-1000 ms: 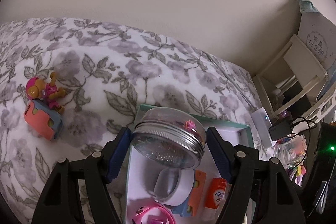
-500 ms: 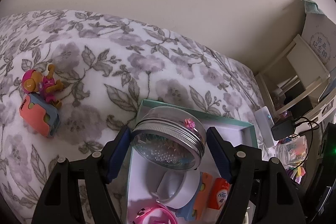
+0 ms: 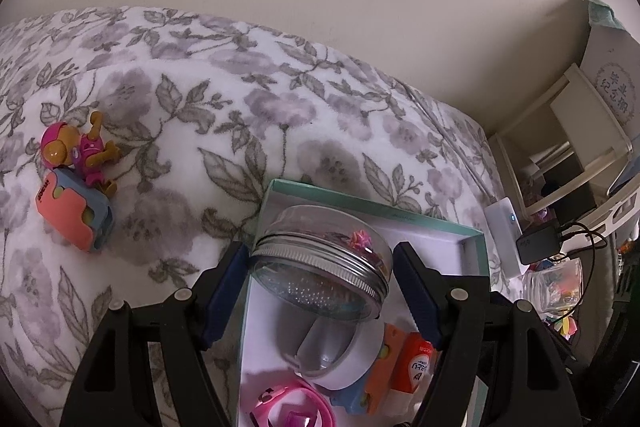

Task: Organize rigid objects
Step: 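Lower both items into the tray and open both grippers, then lift both open grippers away from the tray toward the pink figure and orange-blue case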

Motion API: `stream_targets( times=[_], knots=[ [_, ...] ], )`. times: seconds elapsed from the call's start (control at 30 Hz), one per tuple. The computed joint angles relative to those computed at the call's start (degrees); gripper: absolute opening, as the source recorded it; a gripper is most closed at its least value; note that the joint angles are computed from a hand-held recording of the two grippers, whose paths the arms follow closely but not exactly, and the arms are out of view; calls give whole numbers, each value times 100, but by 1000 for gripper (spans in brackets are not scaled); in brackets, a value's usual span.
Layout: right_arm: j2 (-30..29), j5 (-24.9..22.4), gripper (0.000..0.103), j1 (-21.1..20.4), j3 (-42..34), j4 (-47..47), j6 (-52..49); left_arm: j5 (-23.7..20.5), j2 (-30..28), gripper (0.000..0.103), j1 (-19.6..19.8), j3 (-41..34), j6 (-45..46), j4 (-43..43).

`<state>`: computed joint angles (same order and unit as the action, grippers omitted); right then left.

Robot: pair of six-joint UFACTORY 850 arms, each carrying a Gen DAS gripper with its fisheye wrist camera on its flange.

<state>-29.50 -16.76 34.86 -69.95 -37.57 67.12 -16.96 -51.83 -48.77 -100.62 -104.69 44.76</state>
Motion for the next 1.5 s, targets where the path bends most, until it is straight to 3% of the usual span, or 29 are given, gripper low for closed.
stream_targets(
  times=[0.27, 0.43, 0.6, 0.8, 0.9, 1.5],
  knots=[
    [128, -118, 63, 29, 14, -423, 396, -136, 144, 80, -47, 49, -344, 533],
    [218, -128, 68, 44, 48, -666, 621, -693, 148, 85, -86, -63, -183, 436],
    [226, -125, 84, 69, 60, -1052, 965, -1378, 144, 96, -98, -115, -98, 350],
    [166, -108, 86, 59, 32, -905, 817, -1741, 168, 96, -48, -35, -80, 179],
    [161, -60, 101, 60, 41, -1010, 936, -1839, 178, 96, -23, -5, -48, 79],
    [99, -6, 103, 81, 7, -942, 840, -2156, 159, 97, -3, 12, -186, 123]
  ],
)
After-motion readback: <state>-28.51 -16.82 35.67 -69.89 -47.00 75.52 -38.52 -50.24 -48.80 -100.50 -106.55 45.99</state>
